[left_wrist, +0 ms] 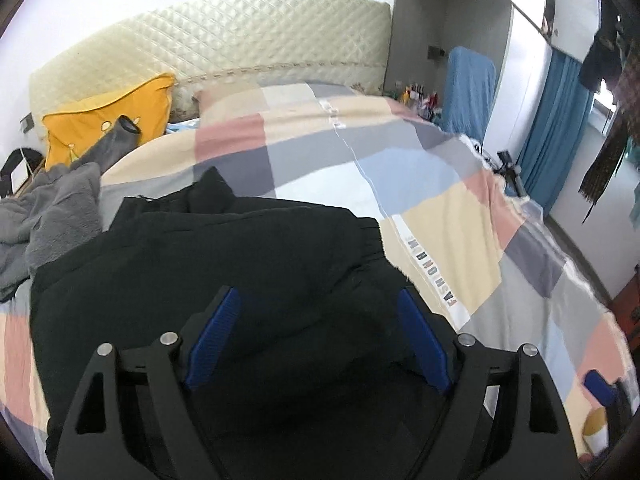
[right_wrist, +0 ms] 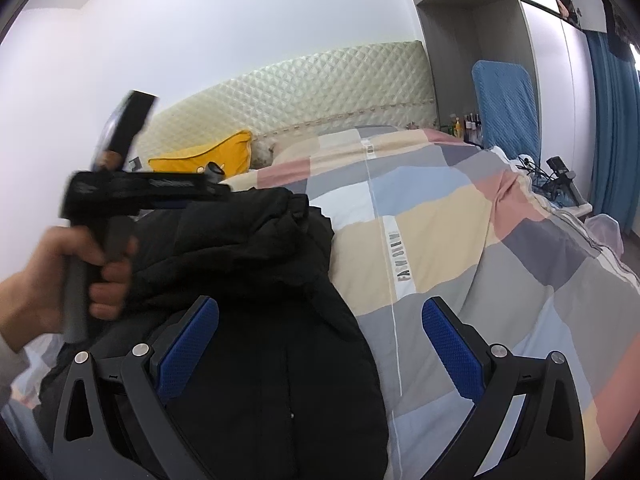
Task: Fold large clothes
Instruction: 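Lower the sleeve onto the jacket and open the left tool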
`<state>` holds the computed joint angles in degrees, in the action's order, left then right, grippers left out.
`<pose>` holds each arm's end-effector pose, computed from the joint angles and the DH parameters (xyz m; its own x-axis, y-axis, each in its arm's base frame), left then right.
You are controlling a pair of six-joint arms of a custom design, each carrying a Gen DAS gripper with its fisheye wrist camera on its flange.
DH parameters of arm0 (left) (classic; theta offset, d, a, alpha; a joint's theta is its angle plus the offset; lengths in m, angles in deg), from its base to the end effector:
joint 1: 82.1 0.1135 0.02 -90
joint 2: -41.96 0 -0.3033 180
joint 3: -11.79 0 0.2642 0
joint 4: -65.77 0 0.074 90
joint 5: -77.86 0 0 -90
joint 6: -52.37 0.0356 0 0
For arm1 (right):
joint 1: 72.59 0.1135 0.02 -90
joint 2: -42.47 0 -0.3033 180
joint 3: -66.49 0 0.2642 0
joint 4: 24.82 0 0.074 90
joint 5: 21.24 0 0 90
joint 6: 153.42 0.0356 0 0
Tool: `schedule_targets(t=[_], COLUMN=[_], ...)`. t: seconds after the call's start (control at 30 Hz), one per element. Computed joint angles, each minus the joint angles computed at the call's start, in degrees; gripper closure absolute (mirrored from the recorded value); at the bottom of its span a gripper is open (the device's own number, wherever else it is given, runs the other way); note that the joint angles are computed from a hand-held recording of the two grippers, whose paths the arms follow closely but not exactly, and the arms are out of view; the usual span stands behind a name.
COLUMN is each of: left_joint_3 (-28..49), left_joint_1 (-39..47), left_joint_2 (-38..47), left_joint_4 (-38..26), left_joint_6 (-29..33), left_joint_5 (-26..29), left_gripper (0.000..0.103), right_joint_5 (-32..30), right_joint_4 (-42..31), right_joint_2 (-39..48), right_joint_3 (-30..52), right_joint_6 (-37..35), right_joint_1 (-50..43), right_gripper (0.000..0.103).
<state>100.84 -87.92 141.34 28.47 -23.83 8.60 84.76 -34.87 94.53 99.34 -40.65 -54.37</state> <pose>0.3983 -0.0533 0.2861 -0.6345 0.2889 -0.7169 0.4980 0.8621 -0.0933 0.1716 0.0462 0.2129 -0.4560 0.2416 -0.8566 0.1132 0.9704 0.2134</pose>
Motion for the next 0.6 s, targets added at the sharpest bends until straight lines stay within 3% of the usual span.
schedule_targets(t=[0.33,0.5,0.6], left_joint_3=[-0.4,3.5,5.2], left_joint_1=[15.9,24.4,27.5], left_joint_2=[-1.7,3.5,6.6], left_joint_4=[-0.4,-3.1,-3.5], left_joint_6=[6.8,8.0,8.4], left_joint_5=[5.4,8.8,7.2], left_gripper=[0.021,0.02,0.02], right_joint_5=[4.7,3.6,2.8], right_joint_4=[0.1,1.2,2.2], right_joint_2=[1.8,2.9,4.3], right_joint_3=[1.6,1.9,2.4], right_joint_6=[-1.0,-1.2,-1.3], right_joint_1=[6.0,6.7,6.7], right_gripper=[0.001,0.001,0.001])
